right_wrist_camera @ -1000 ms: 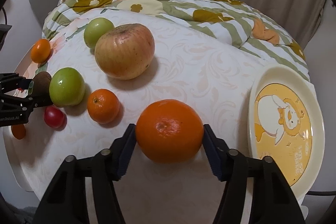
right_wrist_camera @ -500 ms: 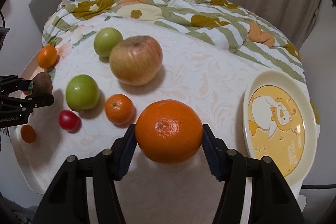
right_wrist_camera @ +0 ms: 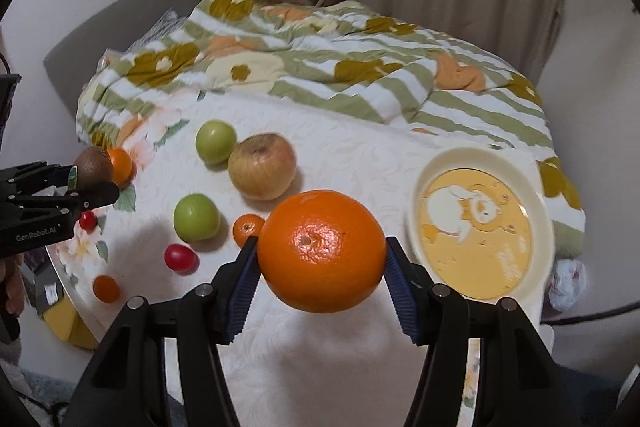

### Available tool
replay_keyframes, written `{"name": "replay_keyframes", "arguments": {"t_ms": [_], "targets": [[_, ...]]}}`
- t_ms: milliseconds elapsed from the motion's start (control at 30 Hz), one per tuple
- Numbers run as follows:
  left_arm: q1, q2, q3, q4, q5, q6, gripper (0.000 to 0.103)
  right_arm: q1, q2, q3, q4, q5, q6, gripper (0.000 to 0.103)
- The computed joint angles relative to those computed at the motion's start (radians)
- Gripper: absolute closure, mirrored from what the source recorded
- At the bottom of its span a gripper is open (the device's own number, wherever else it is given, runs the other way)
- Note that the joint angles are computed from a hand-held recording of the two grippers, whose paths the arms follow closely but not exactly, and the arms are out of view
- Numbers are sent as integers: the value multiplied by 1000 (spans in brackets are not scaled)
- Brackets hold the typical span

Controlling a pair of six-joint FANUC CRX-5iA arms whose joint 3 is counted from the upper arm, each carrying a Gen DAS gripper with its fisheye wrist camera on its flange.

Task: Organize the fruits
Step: 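Carry the kiwi and orange to the duck plate and open the left gripper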

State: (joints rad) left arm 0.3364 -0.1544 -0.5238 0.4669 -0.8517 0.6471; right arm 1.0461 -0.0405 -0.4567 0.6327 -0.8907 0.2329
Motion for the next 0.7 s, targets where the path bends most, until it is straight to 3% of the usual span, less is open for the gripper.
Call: {"name": "replay_keyframes", "arguments": {"t_ms": [333,500,700], "targets": [[-171,-8,51,49,45,79,42,-53,-156,-91,70,-65,-32,47],[-302,17,87,30,102,198,42,-144,-233,-135,42,-29,73,47],[-461,121,176,-23,144,346,42,-268,-268,-163,12,39,224,47]]}}
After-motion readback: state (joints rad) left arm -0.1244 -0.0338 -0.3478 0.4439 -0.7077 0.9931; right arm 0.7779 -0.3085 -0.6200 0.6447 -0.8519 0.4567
